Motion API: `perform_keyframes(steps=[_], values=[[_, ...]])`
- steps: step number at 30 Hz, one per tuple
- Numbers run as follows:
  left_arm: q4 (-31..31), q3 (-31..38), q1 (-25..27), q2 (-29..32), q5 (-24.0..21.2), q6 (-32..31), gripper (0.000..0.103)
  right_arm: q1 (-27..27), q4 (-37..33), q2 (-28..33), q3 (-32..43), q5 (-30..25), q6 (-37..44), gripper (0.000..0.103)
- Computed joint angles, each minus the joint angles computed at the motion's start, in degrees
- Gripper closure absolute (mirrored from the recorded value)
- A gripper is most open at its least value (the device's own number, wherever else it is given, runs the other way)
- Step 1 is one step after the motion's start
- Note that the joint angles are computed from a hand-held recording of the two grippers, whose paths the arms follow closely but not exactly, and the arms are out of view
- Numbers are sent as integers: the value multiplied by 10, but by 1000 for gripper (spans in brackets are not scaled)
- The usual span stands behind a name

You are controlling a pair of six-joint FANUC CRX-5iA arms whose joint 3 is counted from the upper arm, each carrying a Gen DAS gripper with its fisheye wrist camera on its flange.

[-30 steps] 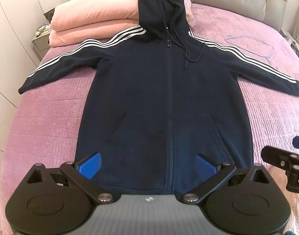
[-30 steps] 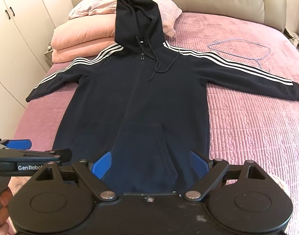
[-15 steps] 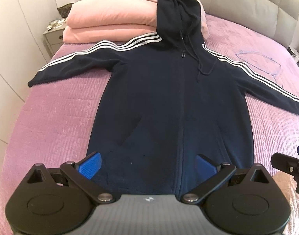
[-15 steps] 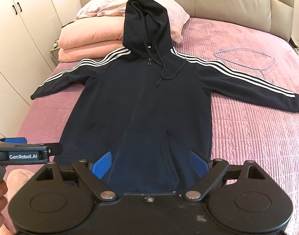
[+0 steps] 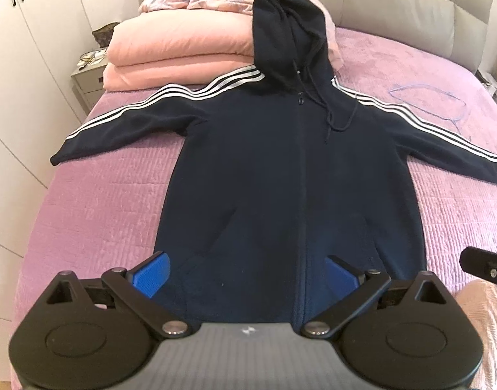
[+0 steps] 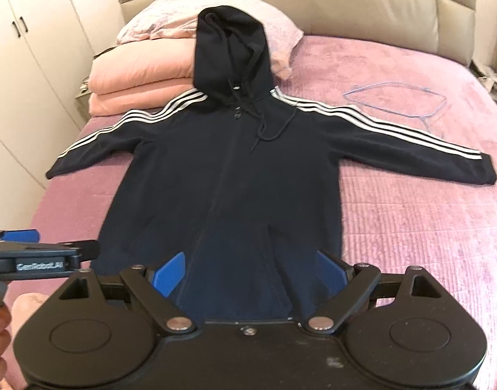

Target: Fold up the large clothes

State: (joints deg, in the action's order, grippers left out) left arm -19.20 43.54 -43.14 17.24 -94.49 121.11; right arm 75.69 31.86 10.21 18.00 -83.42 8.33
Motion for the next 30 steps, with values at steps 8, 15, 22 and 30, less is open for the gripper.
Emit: perform_keyframes(steps=[8,15,22,30], values=[[17,-20,3,-15,27,11,2,1,-5,-2,4,-3,-7,1],[6,-14,-1,-14,20,6,1,4,-3,-2,7,-2,-1,1],[2,-14,-4,-18,21,5,4,6,8,-5,3,3,-2,1],[27,-54,9,-46,56,1,9,25,34,0,10,-17,-13,1]])
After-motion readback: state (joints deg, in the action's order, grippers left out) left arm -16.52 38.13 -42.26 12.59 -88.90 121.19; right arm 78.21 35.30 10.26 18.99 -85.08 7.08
